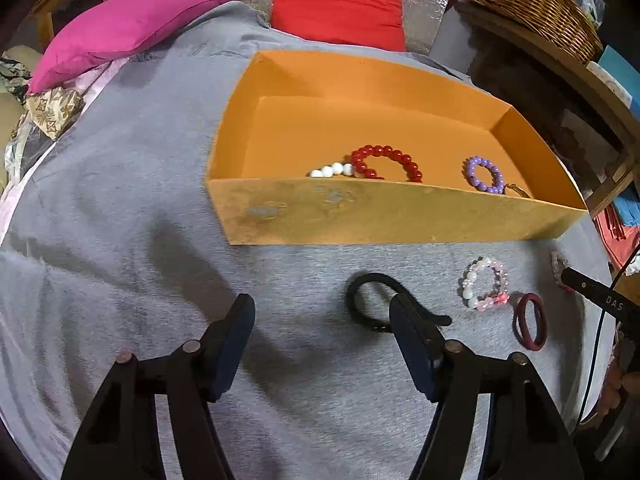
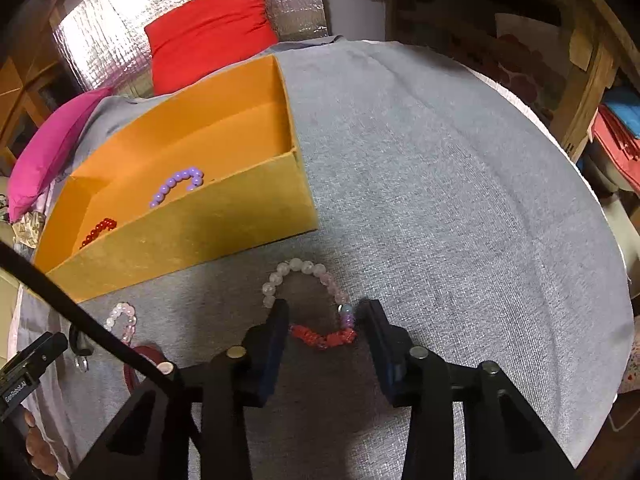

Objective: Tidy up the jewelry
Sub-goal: 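Lower the left tool around the black cord loop while the right tool lowers over the red-spacer bracelet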

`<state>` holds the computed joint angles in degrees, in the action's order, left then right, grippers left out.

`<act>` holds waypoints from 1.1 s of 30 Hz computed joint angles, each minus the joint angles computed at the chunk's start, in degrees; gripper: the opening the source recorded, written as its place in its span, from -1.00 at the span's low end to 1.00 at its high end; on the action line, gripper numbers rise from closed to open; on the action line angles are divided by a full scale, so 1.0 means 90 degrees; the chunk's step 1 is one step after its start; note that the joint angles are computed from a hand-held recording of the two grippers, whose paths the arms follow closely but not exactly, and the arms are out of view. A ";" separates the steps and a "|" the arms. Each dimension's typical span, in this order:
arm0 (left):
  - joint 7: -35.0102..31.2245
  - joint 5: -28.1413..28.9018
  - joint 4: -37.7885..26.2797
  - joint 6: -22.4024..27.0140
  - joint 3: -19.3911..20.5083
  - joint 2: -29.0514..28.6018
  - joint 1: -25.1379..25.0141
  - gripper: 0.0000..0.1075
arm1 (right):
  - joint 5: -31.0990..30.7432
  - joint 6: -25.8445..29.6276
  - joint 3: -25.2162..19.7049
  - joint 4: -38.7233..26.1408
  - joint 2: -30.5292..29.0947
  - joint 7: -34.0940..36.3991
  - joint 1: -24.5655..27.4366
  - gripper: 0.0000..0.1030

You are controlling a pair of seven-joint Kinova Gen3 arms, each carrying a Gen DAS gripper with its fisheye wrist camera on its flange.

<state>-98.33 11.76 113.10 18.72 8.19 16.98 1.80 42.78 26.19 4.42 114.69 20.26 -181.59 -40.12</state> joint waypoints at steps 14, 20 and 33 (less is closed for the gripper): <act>-0.0794 0.0796 0.0046 0.0163 0.0392 -0.0133 -0.0613 0.31 | -0.0225 -0.0166 0.0015 -0.0143 0.0124 0.0409 -0.0110 -0.15; -0.0921 0.1056 -0.0047 0.0215 0.0347 -0.0070 -0.0440 0.31 | -0.0247 -0.0100 -0.0033 -0.0344 0.0302 0.0904 -0.0182 0.34; -0.0496 0.0488 -0.0245 0.0089 0.0205 0.0204 0.0194 0.03 | 0.0200 0.0393 0.0047 -0.0396 0.0392 0.0523 -0.0527 0.31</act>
<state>-102.80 16.16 110.90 19.53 10.03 18.82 3.55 44.57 29.73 4.84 111.12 23.78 -176.88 -44.86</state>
